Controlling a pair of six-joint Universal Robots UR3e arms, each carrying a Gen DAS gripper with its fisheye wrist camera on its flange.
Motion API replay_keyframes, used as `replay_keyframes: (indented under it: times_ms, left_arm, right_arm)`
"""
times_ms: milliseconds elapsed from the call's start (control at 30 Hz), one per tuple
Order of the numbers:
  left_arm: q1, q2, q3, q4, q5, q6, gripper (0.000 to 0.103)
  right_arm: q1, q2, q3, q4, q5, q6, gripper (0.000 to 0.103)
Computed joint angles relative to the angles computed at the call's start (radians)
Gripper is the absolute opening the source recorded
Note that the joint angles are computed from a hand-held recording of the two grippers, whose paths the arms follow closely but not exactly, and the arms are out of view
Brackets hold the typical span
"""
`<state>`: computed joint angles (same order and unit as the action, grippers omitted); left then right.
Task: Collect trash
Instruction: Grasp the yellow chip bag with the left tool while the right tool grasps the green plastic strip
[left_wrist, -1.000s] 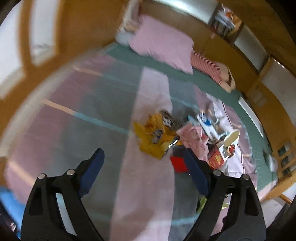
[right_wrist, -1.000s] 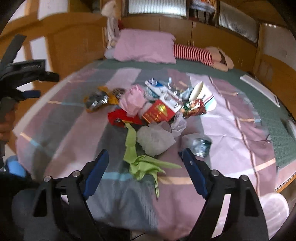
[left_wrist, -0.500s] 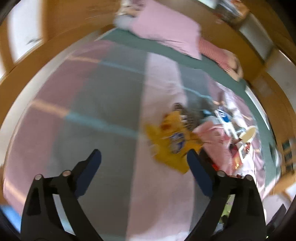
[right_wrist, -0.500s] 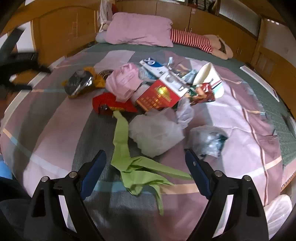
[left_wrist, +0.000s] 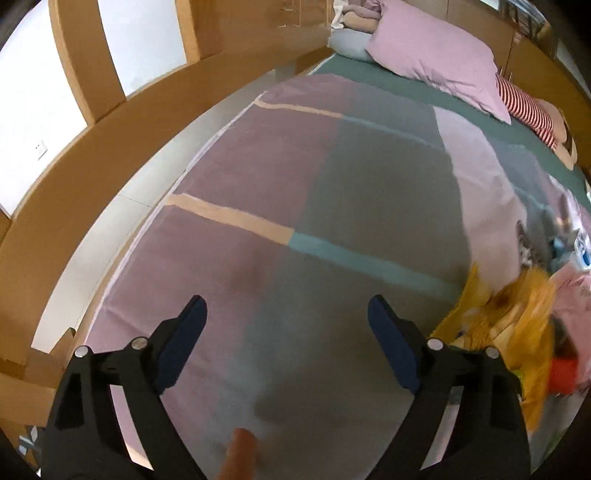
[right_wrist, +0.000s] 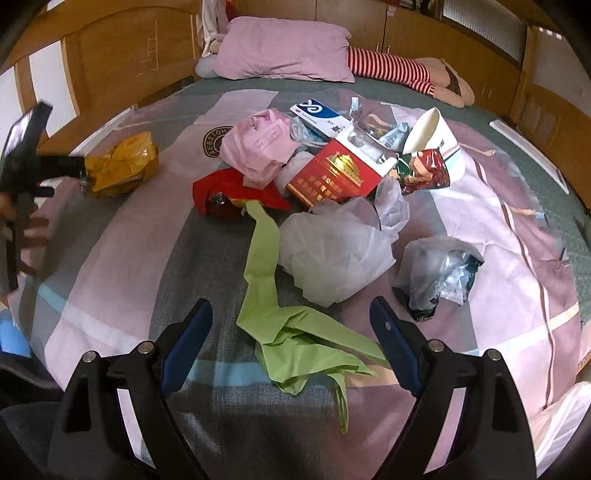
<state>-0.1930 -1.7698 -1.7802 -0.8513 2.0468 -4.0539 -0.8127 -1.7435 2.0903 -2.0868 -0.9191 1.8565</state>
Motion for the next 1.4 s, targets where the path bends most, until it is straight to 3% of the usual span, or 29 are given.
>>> replay_keyframes:
  times_ms: [67, 200, 300, 333, 467, 600, 667, 733, 767, 833, 900, 1033, 1167, 1267, 1333, 1400]
  left_arm:
    - [0.03, 0.031, -0.069, 0.09, -0.009, -0.018, 0.089]
    - [0.076, 0.007, -0.049, 0.028, 0.005, -0.113, 0.089]
    - [0.003, -0.18, 0.108, -0.084, 0.241, 0.04, 0.091]
    - [0.01, -0.194, 0.1, -0.054, 0.254, 0.075, 0.091]
    - [0.157, -0.096, -0.089, 0.218, 0.103, 0.161, 0.097]
    - [0.174, -0.158, -0.052, 0.245, 0.119, 0.221, 0.099]
    - [0.244, -0.165, -0.067, 0.322, 0.055, 0.286, 0.101]
    - [0.268, -0.158, -0.061, 0.328, 0.009, 0.293, 0.101]
    - [0.264, -0.161, -0.037, 0.306, 0.014, 0.315, 0.099]
    - [0.225, -0.142, -0.037, 0.316, 0.032, 0.365, 0.099]
    - [0.188, -0.145, -0.014, 0.34, 0.07, 0.389, 0.099]
    - [0.126, -0.136, 0.061, 0.381, 0.056, 0.428, 0.099]
    - [0.112, -0.062, 0.044, 0.423, -0.106, 0.367, 0.099]
    - [0.076, -0.021, -0.001, 0.467, -0.176, 0.307, 0.099]
    - [0.053, -0.078, 0.066, 0.398, -0.181, 0.304, 0.099]
    - [0.079, -0.154, 0.159, 0.28, -0.244, 0.35, 0.099]
  right_arm:
    - [-0.004, 0.011, -0.007, 0.01, 0.001, 0.012, 0.086]
    - [-0.009, 0.013, 0.007, -0.008, 0.008, 0.017, 0.086]
    - [0.0, 0.025, 0.014, -0.036, 0.001, 0.022, 0.086]
    - [-0.001, 0.029, 0.013, -0.037, 0.001, 0.017, 0.086]
    - [-0.007, 0.047, 0.008, -0.047, 0.004, 0.025, 0.086]
    - [0.01, 0.056, 0.008, -0.05, 0.002, 0.033, 0.086]
    - [0.01, 0.043, 0.024, -0.057, 0.003, 0.022, 0.086]
    - [-0.003, 0.031, 0.025, -0.026, 0.019, -0.012, 0.081]
    - [-0.008, 0.022, 0.024, -0.004, 0.021, -0.034, 0.062]
    - [-0.006, 0.024, 0.001, 0.046, 0.019, -0.061, 0.043]
    - [-0.017, 0.016, -0.011, 0.097, 0.032, -0.081, 0.04]
    - [-0.039, -0.029, -0.026, 0.21, 0.073, -0.139, 0.036]
    - [-0.052, -0.089, -0.05, 0.321, 0.117, -0.184, 0.03]
    - [-0.076, -0.159, -0.067, 0.433, 0.166, -0.258, 0.029]
    - [-0.081, -0.202, -0.057, 0.453, 0.182, -0.284, 0.029]
    - [-0.079, -0.22, -0.052, 0.461, 0.185, -0.289, 0.029]
